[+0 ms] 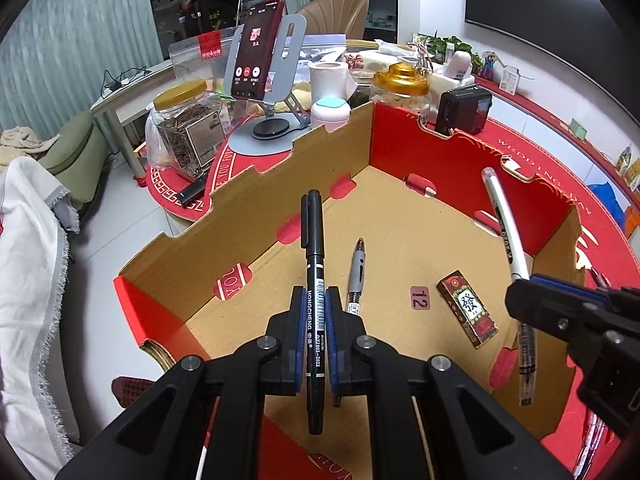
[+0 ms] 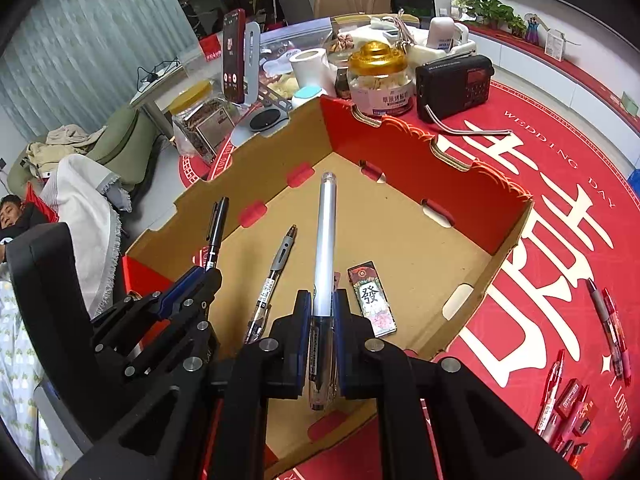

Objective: Organize rigid objects
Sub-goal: 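Release the black marker from left tool while right tool lowers the silver pen into tray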

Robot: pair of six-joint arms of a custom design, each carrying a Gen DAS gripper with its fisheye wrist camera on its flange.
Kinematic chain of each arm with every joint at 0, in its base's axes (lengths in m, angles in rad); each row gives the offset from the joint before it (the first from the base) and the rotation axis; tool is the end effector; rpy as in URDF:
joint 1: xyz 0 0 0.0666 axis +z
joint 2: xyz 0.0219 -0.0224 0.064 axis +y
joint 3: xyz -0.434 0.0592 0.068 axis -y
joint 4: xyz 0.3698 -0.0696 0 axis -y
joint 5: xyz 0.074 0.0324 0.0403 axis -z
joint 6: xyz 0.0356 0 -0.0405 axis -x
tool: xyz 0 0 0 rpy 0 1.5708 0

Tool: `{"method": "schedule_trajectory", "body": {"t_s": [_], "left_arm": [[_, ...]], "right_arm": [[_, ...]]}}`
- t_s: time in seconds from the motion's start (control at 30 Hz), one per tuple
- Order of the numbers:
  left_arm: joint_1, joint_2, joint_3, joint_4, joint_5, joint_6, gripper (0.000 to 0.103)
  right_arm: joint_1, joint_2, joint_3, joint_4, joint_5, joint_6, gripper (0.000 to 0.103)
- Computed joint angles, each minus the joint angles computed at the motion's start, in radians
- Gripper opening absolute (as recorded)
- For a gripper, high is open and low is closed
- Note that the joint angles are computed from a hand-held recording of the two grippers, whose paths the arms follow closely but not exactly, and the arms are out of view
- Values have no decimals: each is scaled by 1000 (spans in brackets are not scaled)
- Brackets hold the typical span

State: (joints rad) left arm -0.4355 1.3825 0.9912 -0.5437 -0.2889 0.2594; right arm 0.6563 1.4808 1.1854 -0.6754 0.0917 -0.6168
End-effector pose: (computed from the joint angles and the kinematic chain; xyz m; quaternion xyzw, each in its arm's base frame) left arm 0.3789 -0.1655 0.3415 0.0378 0.9403 0.0232 0.3374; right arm 0.3715 0.2815 0.3709 -0.0053 0.9544 0.1403 0.2634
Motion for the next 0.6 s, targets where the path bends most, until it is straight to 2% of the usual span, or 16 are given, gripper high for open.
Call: {"method": "schedule_trajectory", "body": {"t_s": [0.27,0.43,0.47,0.5,0.53,0.57,0.6], "left_arm": [[-3,19,13,-17,-8,-18,9],[-13,57,52,-108,-17,-80,11],[-15,62,57,-120,-18,-89,18],[-16,64,58,-126,-13,-92,34],[-15,64,58,-129,-9,-93,45],[-15,62,57,-127,-8,-96,69],[-17,55,53,-121,-15,-96,83]], "right_arm": [[-11,27,7,-4,-9,9,12],[-17,43,8,-15,-4,5,12],[-18,43,6,-16,-1,1,12],[-20,44,5,-17,0,-4,12],[-22,44,5,-20,-4,-2,12],[-23,44,5,-24,-1,4,13],[-21,42,8,-32,9,12,14]]}}
